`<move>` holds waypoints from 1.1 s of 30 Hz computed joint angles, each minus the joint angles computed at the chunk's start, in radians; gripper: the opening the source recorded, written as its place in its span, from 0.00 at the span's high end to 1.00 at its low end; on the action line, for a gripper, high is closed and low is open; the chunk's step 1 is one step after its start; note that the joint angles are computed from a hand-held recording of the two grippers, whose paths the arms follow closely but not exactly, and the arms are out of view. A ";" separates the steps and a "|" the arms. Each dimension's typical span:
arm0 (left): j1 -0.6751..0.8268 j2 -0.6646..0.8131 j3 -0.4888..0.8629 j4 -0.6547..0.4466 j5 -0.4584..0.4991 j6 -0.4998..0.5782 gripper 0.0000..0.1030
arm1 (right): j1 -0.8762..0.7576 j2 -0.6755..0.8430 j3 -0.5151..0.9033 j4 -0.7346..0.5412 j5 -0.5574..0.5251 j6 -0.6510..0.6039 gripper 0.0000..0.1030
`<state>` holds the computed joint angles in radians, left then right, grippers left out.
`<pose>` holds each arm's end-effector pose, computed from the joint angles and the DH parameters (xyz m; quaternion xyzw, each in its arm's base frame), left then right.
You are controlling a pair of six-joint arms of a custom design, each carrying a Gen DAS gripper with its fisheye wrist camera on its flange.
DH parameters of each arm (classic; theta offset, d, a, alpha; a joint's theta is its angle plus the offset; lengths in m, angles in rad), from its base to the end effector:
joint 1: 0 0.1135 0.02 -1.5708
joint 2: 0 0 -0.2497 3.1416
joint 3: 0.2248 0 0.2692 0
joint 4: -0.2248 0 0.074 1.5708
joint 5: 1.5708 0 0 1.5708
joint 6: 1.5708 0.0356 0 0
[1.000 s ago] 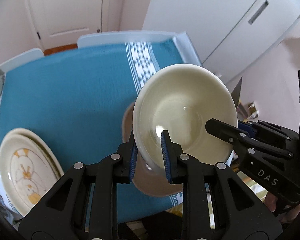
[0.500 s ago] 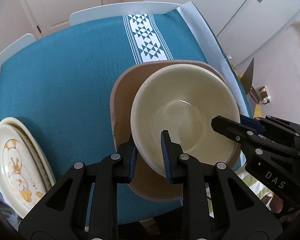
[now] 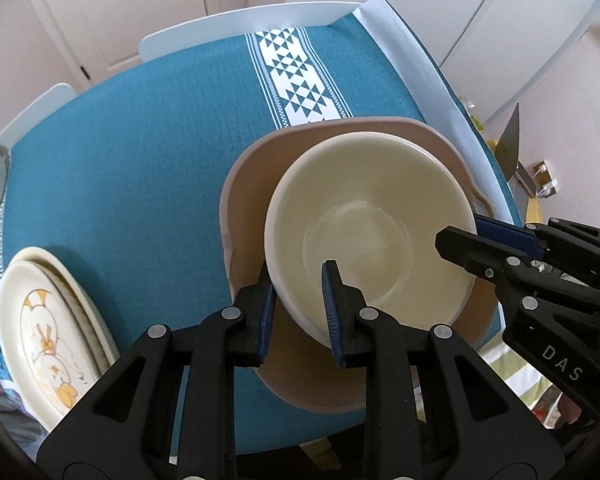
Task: Organize plates and bowls
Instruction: 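Lower the cream bowl into the basin and open both grippers, then move both grippers to the small white bowl and grasp its rim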
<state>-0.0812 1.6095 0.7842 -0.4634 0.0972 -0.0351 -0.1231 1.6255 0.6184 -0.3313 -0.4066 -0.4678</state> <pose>0.2810 -0.0263 0.1058 0.0296 0.9885 -0.0562 0.1374 0.2490 -0.0166 0.0692 -0.1899 0.9544 0.1588 0.1670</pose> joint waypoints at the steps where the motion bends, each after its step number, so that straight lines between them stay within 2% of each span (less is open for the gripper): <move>1: 0.002 -0.004 0.002 -0.002 -0.003 0.004 0.80 | -0.002 -0.002 0.001 -0.004 0.003 -0.002 0.83; 8: 0.031 -0.089 0.001 -0.046 -0.001 0.032 0.80 | -0.045 -0.075 -0.002 -0.078 -0.026 -0.052 0.83; 13: 0.078 -0.229 0.001 -0.107 0.007 0.058 0.80 | -0.090 -0.202 0.004 -0.181 -0.091 -0.079 0.83; 17: 0.180 -0.392 -0.002 -0.140 0.037 0.079 0.80 | -0.057 -0.303 0.056 -0.255 -0.161 -0.064 0.83; 21: 0.374 -0.526 0.033 -0.176 0.071 0.097 0.80 | 0.027 -0.362 0.131 -0.294 -0.253 0.001 0.83; 22: 0.419 -0.536 0.045 -0.182 0.086 0.104 0.80 | 0.055 -0.370 0.151 -0.296 -0.271 0.023 0.80; 23: 0.479 -0.550 0.061 -0.194 0.107 0.112 0.79 | 0.086 -0.380 0.168 -0.295 -0.285 0.045 0.64; 24: 0.541 -0.556 0.078 -0.199 0.122 0.114 0.73 | 0.122 -0.390 0.185 -0.289 -0.299 0.066 0.37; 25: 0.592 -0.558 0.094 -0.206 0.130 0.118 0.47 | 0.156 -0.395 0.199 -0.278 -0.310 0.088 0.25; 26: 0.654 -0.551 0.111 -0.203 0.139 0.121 0.24 | 0.191 -0.399 0.211 -0.260 -0.315 0.113 0.12; 27: 0.701 -0.554 0.114 -0.188 0.146 0.123 0.01 | 0.237 -0.397 0.229 -0.239 -0.309 0.141 0.11; 29: 0.810 -0.570 0.105 -0.138 0.195 0.128 0.00 | 0.326 -0.381 0.263 -0.203 -0.278 0.188 0.11; 31: 0.898 -0.505 0.148 -0.140 0.244 0.160 0.00 | 0.425 -0.335 0.310 -0.154 -0.246 0.230 0.09; 33: 0.962 -0.410 0.200 -0.144 0.247 0.181 0.00 | 0.509 -0.270 0.363 -0.120 -0.222 0.261 0.02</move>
<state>0.8804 1.1999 0.9843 -0.6073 0.3446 0.1460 0.3856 1.3558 0.9809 -0.4509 -0.6290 -0.2068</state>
